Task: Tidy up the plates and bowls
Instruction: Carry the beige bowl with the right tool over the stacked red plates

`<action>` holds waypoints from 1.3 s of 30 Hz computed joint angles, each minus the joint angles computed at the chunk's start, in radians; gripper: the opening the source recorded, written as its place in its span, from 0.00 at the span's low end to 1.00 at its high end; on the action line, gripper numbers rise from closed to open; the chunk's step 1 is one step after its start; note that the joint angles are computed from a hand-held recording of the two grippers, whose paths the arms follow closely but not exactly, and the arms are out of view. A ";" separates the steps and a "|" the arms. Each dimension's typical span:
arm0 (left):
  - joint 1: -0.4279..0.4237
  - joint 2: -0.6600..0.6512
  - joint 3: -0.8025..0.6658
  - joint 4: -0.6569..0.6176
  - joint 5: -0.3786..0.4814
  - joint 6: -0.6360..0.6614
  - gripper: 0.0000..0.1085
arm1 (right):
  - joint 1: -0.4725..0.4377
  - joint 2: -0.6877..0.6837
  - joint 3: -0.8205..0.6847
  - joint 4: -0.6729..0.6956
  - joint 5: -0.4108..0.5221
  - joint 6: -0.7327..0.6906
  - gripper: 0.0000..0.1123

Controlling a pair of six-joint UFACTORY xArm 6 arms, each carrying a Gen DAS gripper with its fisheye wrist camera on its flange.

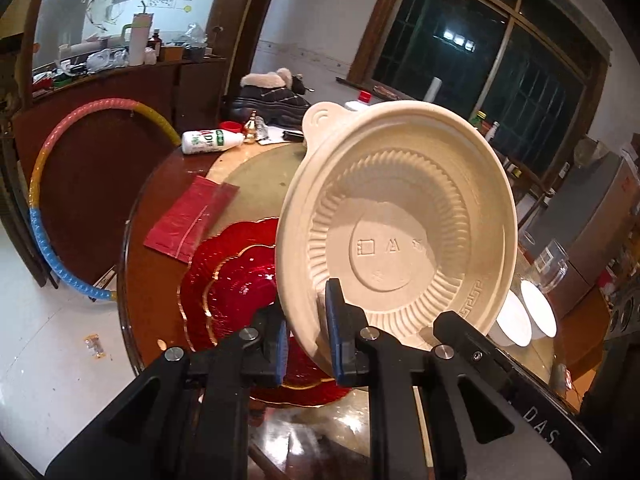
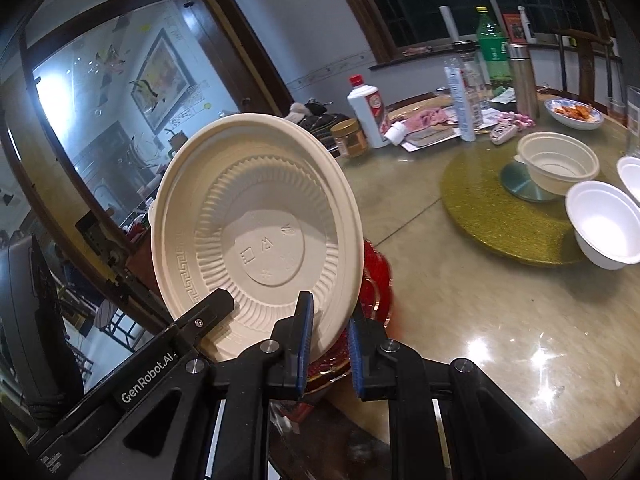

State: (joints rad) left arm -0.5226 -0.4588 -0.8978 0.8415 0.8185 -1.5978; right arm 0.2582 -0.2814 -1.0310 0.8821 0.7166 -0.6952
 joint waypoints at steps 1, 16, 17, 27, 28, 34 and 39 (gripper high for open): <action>0.002 -0.004 0.003 -0.002 0.003 0.000 0.13 | 0.003 0.007 -0.008 0.000 0.009 -0.002 0.14; 0.096 -0.045 0.073 -0.161 -0.044 0.111 0.14 | 0.069 0.109 -0.092 -0.119 0.058 0.097 0.14; 0.098 -0.047 0.076 -0.166 -0.046 0.115 0.14 | 0.070 0.110 -0.092 -0.125 0.059 0.100 0.14; 0.114 -0.040 0.077 -0.205 -0.050 0.151 0.14 | 0.073 0.134 -0.112 -0.153 0.085 0.122 0.14; 0.114 -0.040 0.077 -0.205 -0.048 0.151 0.14 | 0.072 0.139 -0.117 -0.152 0.087 0.121 0.14; 0.115 -0.034 0.075 -0.211 -0.045 0.158 0.14 | 0.069 0.146 -0.122 -0.156 0.094 0.122 0.14; 0.114 -0.033 0.073 -0.215 -0.041 0.162 0.14 | 0.071 0.142 -0.119 -0.162 0.096 0.128 0.14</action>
